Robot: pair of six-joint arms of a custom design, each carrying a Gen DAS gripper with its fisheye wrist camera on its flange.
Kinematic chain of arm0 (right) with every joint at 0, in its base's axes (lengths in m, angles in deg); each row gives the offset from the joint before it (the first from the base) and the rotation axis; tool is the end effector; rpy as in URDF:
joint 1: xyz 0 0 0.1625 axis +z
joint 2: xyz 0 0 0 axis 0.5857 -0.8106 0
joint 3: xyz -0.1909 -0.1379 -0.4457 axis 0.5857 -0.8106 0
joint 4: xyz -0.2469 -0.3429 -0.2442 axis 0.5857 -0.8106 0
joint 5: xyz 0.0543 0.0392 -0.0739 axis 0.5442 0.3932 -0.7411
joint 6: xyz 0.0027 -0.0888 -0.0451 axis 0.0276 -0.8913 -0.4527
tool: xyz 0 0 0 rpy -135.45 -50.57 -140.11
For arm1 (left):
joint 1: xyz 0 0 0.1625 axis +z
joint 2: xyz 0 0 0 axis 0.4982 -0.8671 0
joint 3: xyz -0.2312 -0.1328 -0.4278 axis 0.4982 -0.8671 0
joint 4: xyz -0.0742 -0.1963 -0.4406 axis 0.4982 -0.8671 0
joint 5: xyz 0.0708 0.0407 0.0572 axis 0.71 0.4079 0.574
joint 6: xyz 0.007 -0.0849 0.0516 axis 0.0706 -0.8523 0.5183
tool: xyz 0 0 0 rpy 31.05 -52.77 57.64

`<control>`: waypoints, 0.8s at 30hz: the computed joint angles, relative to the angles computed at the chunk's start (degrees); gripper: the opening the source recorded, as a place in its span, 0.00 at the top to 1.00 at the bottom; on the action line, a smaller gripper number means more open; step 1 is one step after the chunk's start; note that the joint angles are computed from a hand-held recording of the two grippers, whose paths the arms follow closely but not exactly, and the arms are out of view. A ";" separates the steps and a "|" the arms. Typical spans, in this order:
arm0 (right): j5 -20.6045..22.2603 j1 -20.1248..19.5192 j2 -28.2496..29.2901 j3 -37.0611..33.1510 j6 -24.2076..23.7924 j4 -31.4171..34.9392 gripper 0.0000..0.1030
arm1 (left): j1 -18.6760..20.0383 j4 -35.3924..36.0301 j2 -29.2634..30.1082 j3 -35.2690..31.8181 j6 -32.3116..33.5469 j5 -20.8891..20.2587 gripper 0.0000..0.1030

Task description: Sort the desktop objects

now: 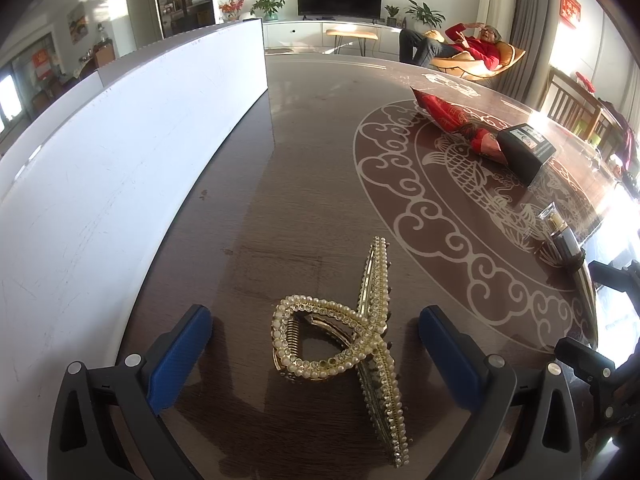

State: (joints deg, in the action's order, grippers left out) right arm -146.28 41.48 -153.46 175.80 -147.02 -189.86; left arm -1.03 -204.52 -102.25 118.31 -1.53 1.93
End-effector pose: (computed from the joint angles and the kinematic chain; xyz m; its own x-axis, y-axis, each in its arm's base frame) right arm 0.0182 -0.4180 0.2670 -0.6030 -0.5250 0.6007 -0.7132 0.6921 -0.1110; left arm -0.2983 -0.4068 -0.0530 -0.7026 -0.0954 -0.7052 0.3469 0.8193 -0.4565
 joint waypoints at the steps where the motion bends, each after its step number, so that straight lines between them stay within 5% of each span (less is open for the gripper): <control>1: 0.00 0.00 0.00 0.00 0.00 0.00 0.00 | 0.00 0.00 0.00 0.00 0.00 0.00 0.00; 14: -0.03 0.05 0.01 -0.02 0.07 0.01 0.00 | -0.16 0.42 0.04 -0.05 -0.41 0.06 0.00; 18: -0.03 0.11 0.06 -0.06 -0.04 -0.03 0.00 | 0.32 -1.51 -0.76 0.42 4.47 -1.95 0.00; 21: -8.17 4.36 1.80 -5.10 1.19 11.27 0.00 | 2.32 -1.62 -3.27 0.33 13.88 -7.79 0.00; 24: -14.84 7.47 4.34 -10.41 7.07 21.53 0.01 | 3.64 -2.47 -5.04 0.58 13.23 -10.17 0.00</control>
State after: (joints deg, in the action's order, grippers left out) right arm -161.11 48.96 -149.12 165.39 -139.96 -168.33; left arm 2.61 -206.99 -107.29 118.89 11.70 -8.24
